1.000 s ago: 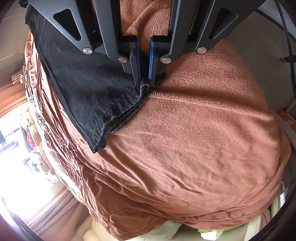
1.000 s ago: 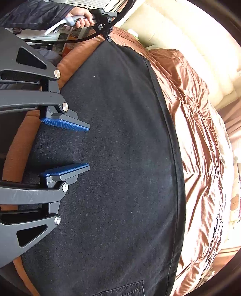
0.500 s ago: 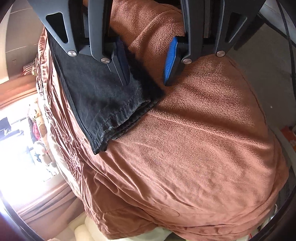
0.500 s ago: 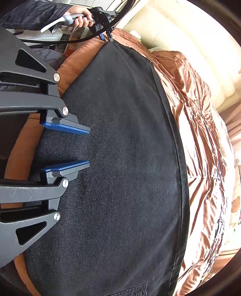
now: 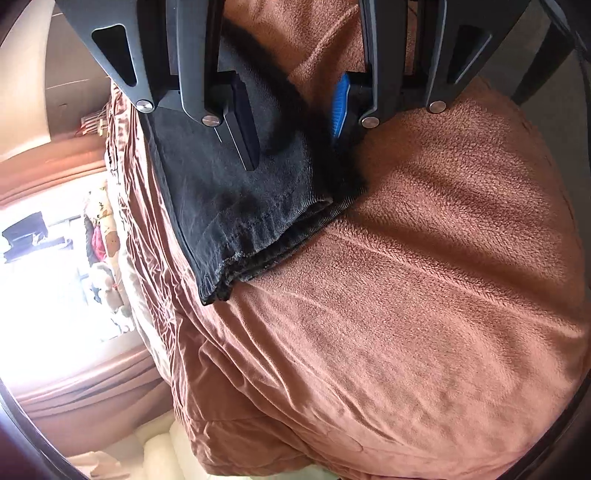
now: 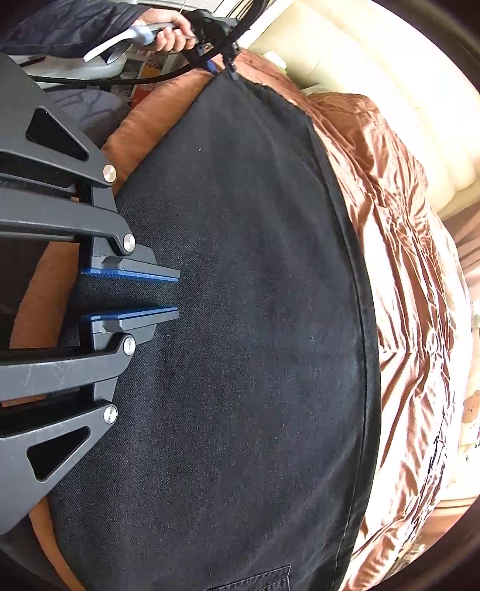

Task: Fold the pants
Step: 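Grasp the cuff end with the left gripper while the right gripper grasps the pants edge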

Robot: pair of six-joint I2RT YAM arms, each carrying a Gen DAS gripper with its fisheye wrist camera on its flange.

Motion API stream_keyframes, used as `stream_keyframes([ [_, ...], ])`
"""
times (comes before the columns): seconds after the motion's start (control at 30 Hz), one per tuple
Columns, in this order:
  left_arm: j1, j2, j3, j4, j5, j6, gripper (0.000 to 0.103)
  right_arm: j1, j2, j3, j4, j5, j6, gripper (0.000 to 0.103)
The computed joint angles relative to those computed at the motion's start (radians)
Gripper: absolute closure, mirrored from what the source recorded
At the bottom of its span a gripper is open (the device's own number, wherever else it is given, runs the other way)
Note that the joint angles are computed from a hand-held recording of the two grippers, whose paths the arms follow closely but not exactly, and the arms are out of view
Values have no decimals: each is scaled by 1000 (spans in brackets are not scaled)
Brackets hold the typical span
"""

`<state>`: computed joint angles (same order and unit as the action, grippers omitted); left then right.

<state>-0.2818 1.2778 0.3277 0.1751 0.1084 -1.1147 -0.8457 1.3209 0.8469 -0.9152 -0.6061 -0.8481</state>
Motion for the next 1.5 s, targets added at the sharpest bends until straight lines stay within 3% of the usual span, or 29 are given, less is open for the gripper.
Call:
stream_keyframes([
  [0.27,-71,-11,16,-24,-46,3,67,-25,-10,-5,-17,16,10,97],
  [0.3,-84,-5,24,-34,-64,7,69,-25,-10,-4,-20,15,10,97],
  [0.37,-81,11,32,-42,-80,3,85,-21,3,7,-22,8,20,97],
  [0.47,-46,15,2,13,-49,-14,93,7,29,19,20,12,70,99],
  [0.97,-106,12,45,-68,-155,-53,94,222,167,117,191,113,349,99],
  [1.5,-99,87,61,-10,-182,-94,94,370,434,395,221,194,509,100],
])
